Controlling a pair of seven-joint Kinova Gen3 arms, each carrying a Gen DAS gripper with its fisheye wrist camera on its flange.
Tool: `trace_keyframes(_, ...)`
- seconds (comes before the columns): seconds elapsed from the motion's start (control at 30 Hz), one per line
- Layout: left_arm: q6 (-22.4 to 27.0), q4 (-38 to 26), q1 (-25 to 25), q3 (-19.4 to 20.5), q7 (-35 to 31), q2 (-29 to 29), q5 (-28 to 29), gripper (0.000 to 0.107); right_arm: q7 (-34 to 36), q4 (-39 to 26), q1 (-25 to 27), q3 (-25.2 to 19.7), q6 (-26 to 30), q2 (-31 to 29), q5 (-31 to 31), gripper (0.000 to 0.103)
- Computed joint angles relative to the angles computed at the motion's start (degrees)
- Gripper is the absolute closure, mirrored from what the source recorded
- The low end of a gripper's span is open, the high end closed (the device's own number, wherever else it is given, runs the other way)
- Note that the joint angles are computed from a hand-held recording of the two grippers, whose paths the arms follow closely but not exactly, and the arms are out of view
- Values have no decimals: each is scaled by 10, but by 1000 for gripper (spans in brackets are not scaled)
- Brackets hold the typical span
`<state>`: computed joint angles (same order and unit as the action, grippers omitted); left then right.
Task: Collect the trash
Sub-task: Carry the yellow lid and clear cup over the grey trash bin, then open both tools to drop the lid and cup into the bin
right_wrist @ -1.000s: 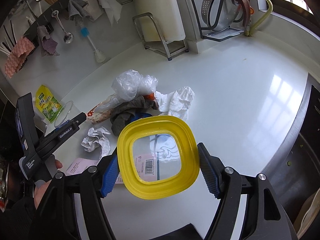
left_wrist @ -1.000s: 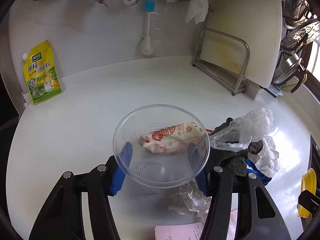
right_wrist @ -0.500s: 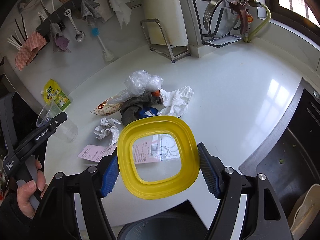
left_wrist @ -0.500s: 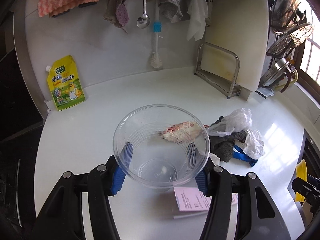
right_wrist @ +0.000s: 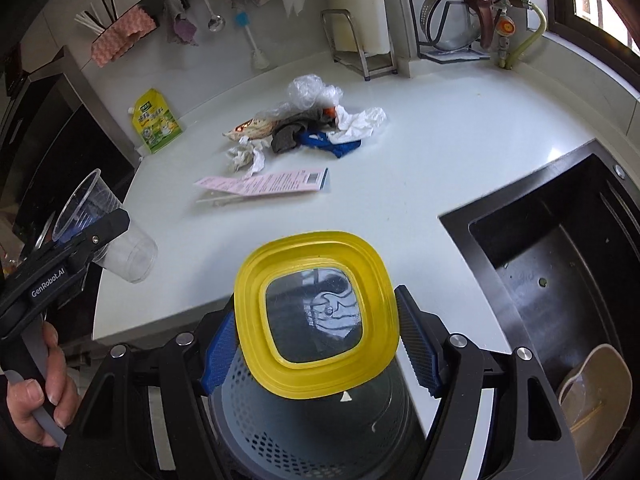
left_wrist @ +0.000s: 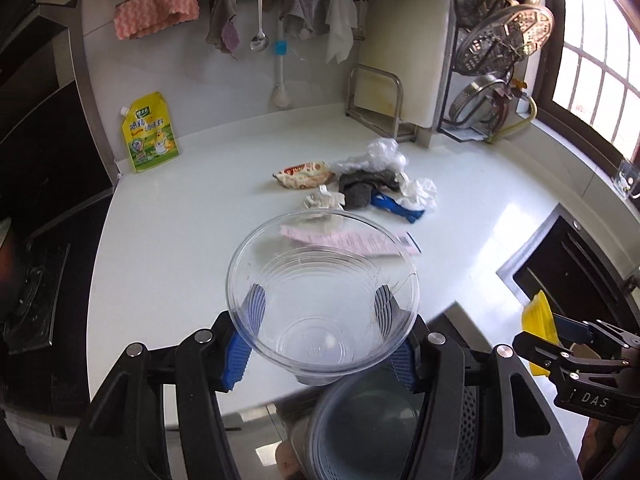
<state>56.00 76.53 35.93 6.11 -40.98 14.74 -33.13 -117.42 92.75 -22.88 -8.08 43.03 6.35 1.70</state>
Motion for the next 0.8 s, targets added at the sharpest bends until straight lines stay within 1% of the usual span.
trace_keyframes(0.1, 24, 26, 29, 11, 36, -13, -5, 51, 41, 40, 8, -8, -5, -23, -32, 34)
trace_keyframes(0.2, 44, 43, 42, 24, 65, -17, 3, 51, 82, 74, 15, -11, -12, -40, -70, 34)
trace_keyframes(0.27, 58, 50, 47, 31, 75, -16, 11, 51, 99, 93, 17, -11, -15, -46, -88, 34)
trace_keyframes(0.37, 74, 59, 48, 40, 73, -14, 29, 51, 113, 115, 20, -10, -14, -53, -110, 34)
trace_keyframes(0.43, 72, 68, 48, 43, 72, -15, 38, 51, 117, 126, 21, -10, -13, -56, -119, 34)
trace_keyframes(0.53, 62, 81, 43, 47, 55, -11, 53, 51, 109, 132, 15, -14, -7, -54, -108, 34)
trace_keyframes(0.6, 58, 82, 36, 49, 36, -5, 72, 51, 102, 134, 11, -16, -6, -51, -102, 34)
trace_keyframes(0.67, 49, 86, 28, 48, 19, -2, 92, 51, 106, 134, 10, -16, -6, -46, -107, 34)
trace_keyframes(0.8, 26, 93, 10, 44, 0, 2, 130, 51, 110, 129, 6, -18, -8, -35, -104, 34)
